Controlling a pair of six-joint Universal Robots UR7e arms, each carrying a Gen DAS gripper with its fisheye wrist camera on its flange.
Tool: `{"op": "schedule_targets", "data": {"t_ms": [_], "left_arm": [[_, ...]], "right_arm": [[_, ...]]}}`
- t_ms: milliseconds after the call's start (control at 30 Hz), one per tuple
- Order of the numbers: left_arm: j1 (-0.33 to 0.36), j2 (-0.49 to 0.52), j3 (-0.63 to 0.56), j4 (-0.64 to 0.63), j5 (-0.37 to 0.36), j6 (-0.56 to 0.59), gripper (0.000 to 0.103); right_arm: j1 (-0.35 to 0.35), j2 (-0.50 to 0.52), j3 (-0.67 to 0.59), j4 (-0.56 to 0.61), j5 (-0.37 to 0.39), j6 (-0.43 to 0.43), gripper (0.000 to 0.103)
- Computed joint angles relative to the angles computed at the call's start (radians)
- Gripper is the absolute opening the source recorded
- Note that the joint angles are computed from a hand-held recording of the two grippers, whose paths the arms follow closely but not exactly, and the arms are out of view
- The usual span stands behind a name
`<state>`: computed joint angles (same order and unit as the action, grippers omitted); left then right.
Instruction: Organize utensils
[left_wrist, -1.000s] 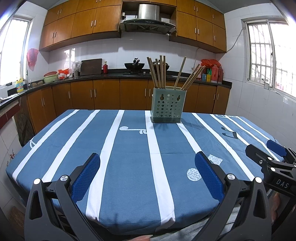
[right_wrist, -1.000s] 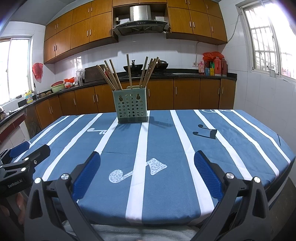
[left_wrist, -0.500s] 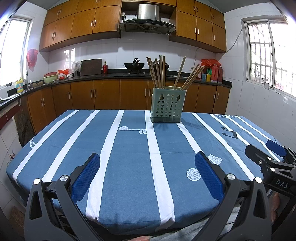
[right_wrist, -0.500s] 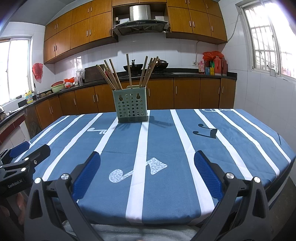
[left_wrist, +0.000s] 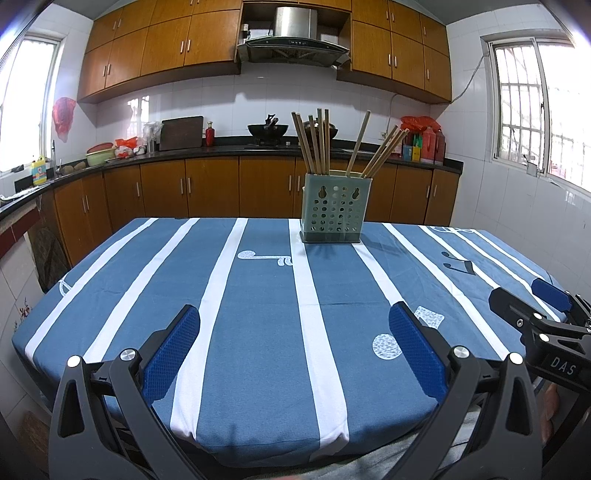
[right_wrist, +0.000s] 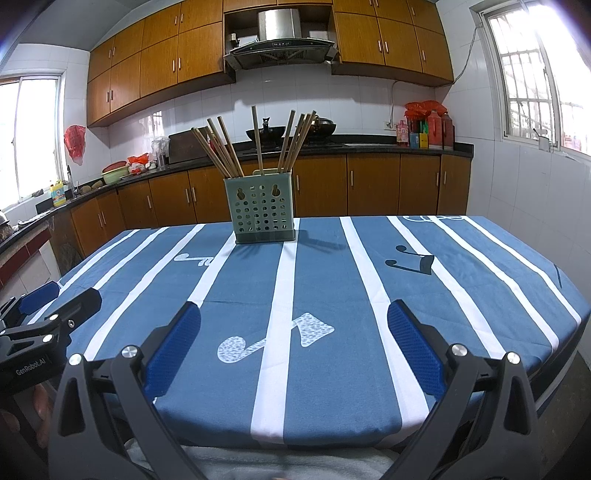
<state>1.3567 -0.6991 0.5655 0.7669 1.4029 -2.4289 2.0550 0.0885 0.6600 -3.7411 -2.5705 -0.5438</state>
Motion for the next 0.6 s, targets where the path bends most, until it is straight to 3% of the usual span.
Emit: {"op": "schedule_targets", "data": {"t_ms": [600], "left_arm": [[0.002, 0.002, 0.004, 0.001, -0.001, 0.003, 0.101]], "right_arm": [[0.001, 0.004, -0.008, 0.007, -0.002, 0.004, 0.099]]}}
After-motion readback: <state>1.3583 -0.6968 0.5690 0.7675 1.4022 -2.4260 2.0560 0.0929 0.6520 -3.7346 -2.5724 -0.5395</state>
